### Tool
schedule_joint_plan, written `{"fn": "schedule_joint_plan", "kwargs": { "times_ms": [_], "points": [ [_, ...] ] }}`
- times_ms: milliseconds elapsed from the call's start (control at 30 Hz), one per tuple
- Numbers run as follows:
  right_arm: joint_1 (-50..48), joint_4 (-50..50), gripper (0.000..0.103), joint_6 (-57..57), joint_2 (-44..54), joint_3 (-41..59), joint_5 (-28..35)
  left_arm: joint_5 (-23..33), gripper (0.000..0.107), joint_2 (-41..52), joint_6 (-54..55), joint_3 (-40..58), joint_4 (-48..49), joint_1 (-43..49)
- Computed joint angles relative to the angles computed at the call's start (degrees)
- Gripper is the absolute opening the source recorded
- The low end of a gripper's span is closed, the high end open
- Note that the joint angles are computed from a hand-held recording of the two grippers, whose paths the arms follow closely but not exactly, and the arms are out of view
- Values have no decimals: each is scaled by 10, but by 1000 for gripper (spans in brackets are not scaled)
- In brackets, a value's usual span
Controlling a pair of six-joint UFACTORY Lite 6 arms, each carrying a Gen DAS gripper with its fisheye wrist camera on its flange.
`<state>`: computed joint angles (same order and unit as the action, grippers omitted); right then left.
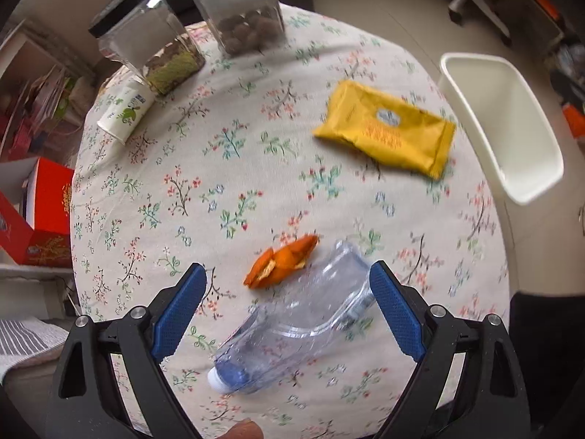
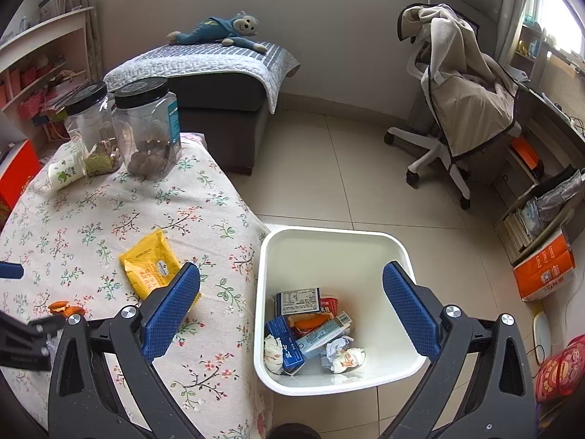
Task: Collect trash
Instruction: 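Move both tools back over the table, then grasp the clear plastic bottle with the left tool while the right tool grasps the orange peel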
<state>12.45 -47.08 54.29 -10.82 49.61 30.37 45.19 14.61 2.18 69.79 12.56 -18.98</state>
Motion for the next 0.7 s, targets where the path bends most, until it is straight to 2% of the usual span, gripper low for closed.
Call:
{"fn": "schedule_joint_plan", "kwargs": {
  "times_ms": [100, 200, 300, 367, 433, 467, 533, 700],
  "points": [
    [17, -10, 96, 17, 19, 15, 10, -21, 88, -33, 8, -82, 45, -14],
    [18, 14, 96, 10, 47, 39, 11, -53, 88, -41, -68, -151, 153, -49],
    [16, 59, 96, -13, 80, 59, 4, -85, 88, -36, -99, -190, 206, -59],
    [16, 87, 96, -32, 102, 71, 0, -107, 69, -39, -97, -208, 221, -46],
    [18, 108, 96, -49, 123, 83, -2, -121, 67, -59, -32, -212, 163, -12],
    [22, 115, 96, -55, 133, 90, -3, -124, 62, -74, 24, -214, 112, 14],
    [36, 123, 96, -62, 158, 106, -2, -120, 61, -99, 123, -209, 14, 63],
    [105, 206, 96, -170, 231, 157, -22, -74, 59, -166, 311, -160, -179, 214]
  ]
}}
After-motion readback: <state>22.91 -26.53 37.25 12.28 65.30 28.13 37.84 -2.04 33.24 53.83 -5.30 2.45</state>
